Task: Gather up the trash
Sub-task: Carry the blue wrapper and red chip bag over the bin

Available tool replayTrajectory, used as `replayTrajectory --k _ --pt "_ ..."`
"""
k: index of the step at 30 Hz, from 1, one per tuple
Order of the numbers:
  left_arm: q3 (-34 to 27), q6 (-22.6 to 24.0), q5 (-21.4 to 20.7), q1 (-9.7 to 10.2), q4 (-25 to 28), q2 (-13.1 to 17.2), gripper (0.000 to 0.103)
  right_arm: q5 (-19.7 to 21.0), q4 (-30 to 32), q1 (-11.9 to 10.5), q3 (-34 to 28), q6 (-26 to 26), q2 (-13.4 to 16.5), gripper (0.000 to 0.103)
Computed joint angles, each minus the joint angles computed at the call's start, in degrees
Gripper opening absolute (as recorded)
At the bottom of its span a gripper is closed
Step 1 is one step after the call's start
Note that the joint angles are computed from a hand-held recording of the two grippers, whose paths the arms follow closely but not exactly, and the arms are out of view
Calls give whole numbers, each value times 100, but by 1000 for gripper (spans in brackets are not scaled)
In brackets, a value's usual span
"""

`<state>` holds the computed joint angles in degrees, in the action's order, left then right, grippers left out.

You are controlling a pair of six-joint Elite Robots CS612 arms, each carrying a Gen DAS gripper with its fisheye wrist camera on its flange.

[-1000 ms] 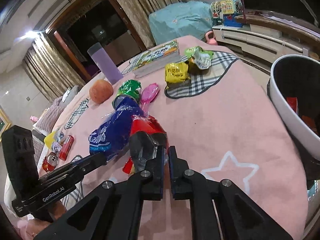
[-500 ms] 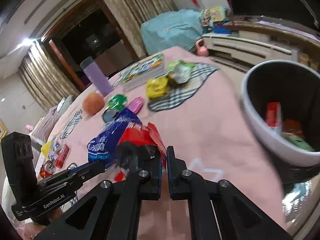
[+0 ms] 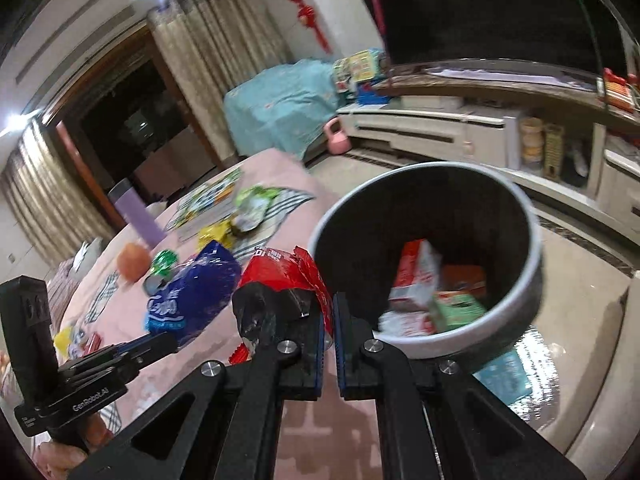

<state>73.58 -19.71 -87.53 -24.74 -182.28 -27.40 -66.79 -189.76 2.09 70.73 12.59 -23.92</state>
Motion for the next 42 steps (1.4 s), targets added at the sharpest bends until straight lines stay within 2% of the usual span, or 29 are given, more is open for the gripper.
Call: replayTrajectory --k 14,26,42 --pt "-864 574 -16 -173 786 280 14 -280 7 -217 -30 162 -7 4" --pt "-1757 1016 -93 -277 1519 607 14 -500 586 -274 -380 -12 72 5" --pt "-2539 973 -342 -235 2307 986 15 -766 1302 -258 -789 -461 200 8"
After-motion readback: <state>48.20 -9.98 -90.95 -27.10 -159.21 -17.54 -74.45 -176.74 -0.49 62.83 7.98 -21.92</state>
